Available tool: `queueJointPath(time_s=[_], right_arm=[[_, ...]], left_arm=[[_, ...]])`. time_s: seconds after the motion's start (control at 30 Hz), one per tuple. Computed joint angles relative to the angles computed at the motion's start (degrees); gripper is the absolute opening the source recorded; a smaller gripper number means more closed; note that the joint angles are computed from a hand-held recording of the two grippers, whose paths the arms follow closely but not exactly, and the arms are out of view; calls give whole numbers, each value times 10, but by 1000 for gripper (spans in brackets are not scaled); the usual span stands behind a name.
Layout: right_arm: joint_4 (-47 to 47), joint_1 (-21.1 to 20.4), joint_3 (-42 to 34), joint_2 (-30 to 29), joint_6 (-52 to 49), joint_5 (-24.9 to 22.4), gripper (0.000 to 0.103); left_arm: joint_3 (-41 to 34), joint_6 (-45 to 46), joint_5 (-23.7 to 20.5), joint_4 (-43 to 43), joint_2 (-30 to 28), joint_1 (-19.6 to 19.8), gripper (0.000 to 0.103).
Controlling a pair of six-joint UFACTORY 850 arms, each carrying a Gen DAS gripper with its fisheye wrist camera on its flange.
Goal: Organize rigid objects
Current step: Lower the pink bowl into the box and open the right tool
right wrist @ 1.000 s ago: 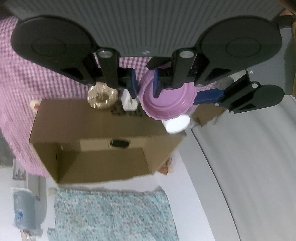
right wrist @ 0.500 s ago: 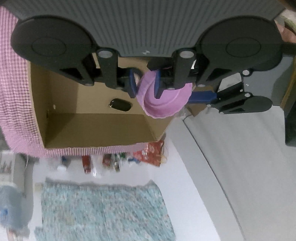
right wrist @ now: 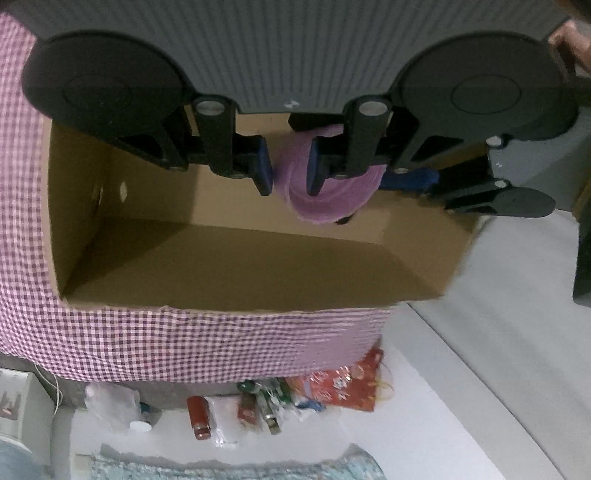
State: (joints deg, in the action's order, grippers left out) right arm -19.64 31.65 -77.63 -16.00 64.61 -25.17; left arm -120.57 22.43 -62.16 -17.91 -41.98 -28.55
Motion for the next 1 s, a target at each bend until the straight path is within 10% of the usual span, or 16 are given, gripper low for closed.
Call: queueJointPath(time_s=[0.47,1.0], right_arm=[[-62,-14,22,1,38,17,20],[-417,87,151,196,461,-26,30]], left_arm=[[-13,-23,-3,-7,-12,0,73],[153,103,66,-109,158,34,83]])
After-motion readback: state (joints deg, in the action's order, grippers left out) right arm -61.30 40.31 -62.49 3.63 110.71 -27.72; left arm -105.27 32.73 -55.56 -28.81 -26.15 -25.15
